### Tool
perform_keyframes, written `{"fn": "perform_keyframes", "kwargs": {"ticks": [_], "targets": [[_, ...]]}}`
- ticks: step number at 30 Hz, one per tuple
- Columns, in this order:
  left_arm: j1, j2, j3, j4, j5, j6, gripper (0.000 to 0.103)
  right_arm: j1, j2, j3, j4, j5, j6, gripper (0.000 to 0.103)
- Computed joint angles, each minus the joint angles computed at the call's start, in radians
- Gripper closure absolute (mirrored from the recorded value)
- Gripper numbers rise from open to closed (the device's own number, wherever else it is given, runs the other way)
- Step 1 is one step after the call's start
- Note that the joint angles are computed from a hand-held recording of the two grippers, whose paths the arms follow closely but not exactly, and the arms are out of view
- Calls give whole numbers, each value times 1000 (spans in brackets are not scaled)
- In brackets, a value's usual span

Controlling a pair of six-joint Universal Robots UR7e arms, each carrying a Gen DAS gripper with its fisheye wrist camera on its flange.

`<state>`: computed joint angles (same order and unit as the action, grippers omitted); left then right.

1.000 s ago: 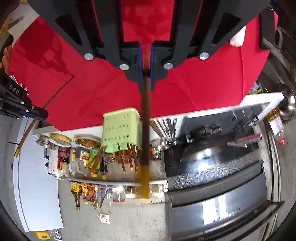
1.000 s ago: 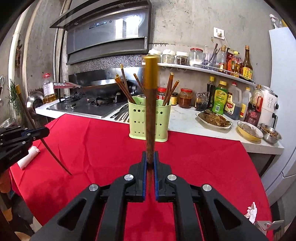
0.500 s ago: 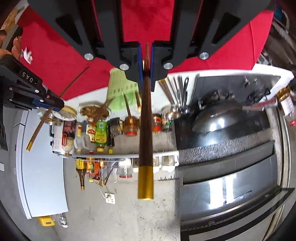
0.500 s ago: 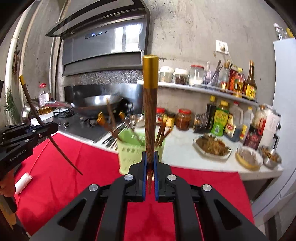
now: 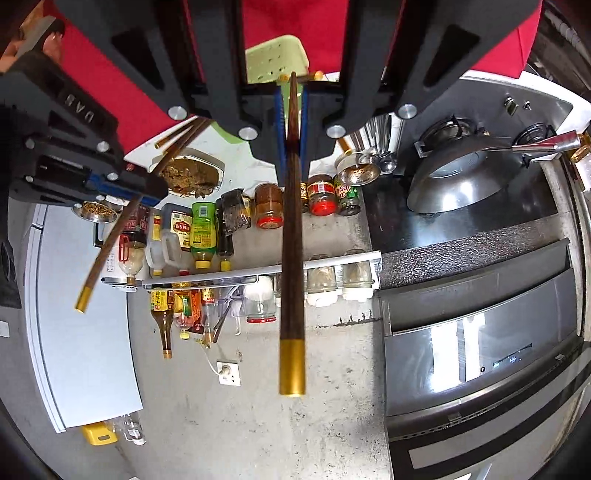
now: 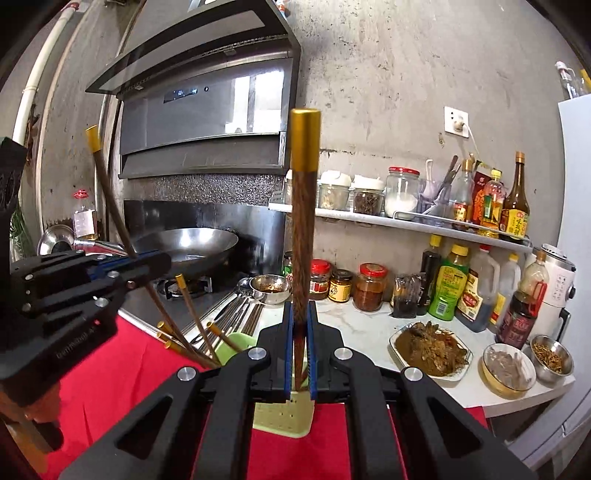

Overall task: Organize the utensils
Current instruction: 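Lift the left tool's chopstick upright toward the green holder while the right tool carries its own, then lower both chopsticks into the green holder and open both tools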

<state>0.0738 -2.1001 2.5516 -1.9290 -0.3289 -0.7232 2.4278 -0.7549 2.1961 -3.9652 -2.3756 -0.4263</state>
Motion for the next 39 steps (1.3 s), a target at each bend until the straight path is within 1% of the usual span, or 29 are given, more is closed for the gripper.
{"fn": "perform_keyframes", "kwargs": {"ticks": [6, 8, 9, 10, 12, 13, 16, 18, 22, 23, 25, 28, 33, 35, 37, 39], "targets": [[94, 117, 50, -323, -17, 217, 97, -45, 23, -19, 21, 14, -25, 96], [113, 123, 55, -382, -27, 251, 97, -58, 24, -17, 20, 20, -23, 96], [125, 129, 46, -406, -44, 266, 97, -60, 24, -16, 17, 22, -23, 96], [125, 124, 39, -408, -49, 271, 97, -59, 24, -14, 12, 21, -25, 96], [98, 121, 30, -445, -34, 307, 97, -58, 25, -14, 0, 20, -35, 96], [78, 123, 27, -471, -20, 329, 97, -57, 24, -14, 1, 21, -34, 96], [64, 161, 28, -576, 3, 401, 97, -60, 21, -14, 0, 24, -30, 96], [83, 177, 26, -578, -5, 392, 97, -61, 22, -13, 2, 23, -28, 96], [137, 181, 32, -554, -50, 348, 97, -60, 24, -13, 25, 17, -29, 96], [146, 175, 31, -513, -56, 317, 97, -61, 23, -11, 32, 16, -26, 96], [161, 171, 27, -471, -67, 282, 97, -64, 22, -7, 39, 15, -20, 96], [185, 178, 23, -434, -84, 243, 97, -75, 23, 4, 45, 23, -2, 96], [221, 190, 49, -449, -111, 234, 97, -103, 39, 14, 58, 35, 19, 96], [221, 191, 63, -444, -103, 232, 97, -110, 46, 15, 66, 37, 21, 96], [226, 190, 66, -443, -111, 232, 97, -115, 52, 12, 84, 35, 23, 96], [223, 197, 71, -433, -98, 233, 97, -121, 53, 12, 99, 35, 32, 96]]}}
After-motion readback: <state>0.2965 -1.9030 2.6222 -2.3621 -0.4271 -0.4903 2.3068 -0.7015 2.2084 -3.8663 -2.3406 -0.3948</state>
